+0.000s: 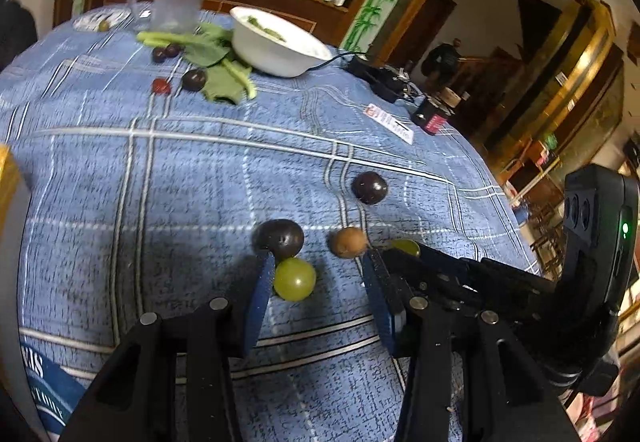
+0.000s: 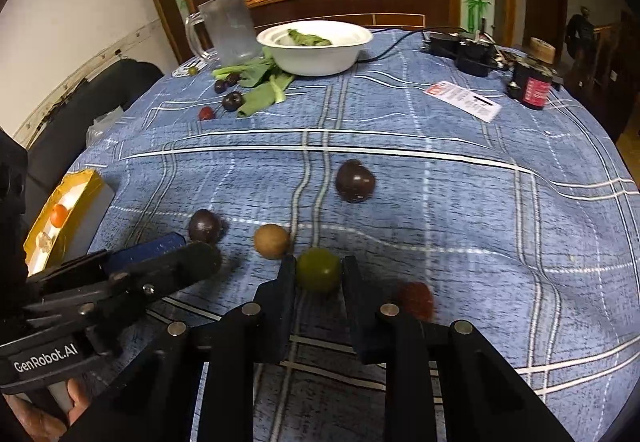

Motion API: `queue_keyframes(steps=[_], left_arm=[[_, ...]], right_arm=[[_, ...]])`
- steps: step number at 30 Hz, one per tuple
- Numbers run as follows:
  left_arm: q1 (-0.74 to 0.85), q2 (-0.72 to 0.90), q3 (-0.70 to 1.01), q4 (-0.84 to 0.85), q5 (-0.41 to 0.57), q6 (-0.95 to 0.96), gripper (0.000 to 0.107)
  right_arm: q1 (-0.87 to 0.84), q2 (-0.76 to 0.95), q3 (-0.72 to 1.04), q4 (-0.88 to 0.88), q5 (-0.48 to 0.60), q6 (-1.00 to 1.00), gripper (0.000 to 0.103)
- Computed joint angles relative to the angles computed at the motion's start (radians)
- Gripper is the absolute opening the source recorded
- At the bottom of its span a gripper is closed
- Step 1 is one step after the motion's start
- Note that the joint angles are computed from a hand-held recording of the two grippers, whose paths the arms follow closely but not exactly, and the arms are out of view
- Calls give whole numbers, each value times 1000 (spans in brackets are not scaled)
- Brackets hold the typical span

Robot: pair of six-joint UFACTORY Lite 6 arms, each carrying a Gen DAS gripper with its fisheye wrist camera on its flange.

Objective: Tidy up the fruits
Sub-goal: 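Grasp a green grape with the left tool while the right tool grasps another, then carry both green grapes over the white tray and open both tools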

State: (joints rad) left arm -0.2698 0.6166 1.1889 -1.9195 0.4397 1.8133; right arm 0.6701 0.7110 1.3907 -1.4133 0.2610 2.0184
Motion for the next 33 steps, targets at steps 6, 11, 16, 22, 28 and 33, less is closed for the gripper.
queue_keyframes(steps=[6,11,16,22,28,33], left_arm=[[-66,-9,-9,-171,-107,213,44],[-84,2,-2,-220,-196,263,22],[-68,-33,-50,-291,-168,328,22],[-59,-135,-163,-402,-81,441,22],[47,-408,-427,-304,33,364,22],[357,-693,-639,69,154,102,23]], right_arm=[[0,-20,-22,-14,11,26,24],[6,-38,-47,-48,33,72,24],[12,-49,-65,-83,53,124,24],[55,-55,-76,-112,110,188,24],[146,-158,-153,-133,161,280,24],[241,-153,-59,21,202,109,24]])
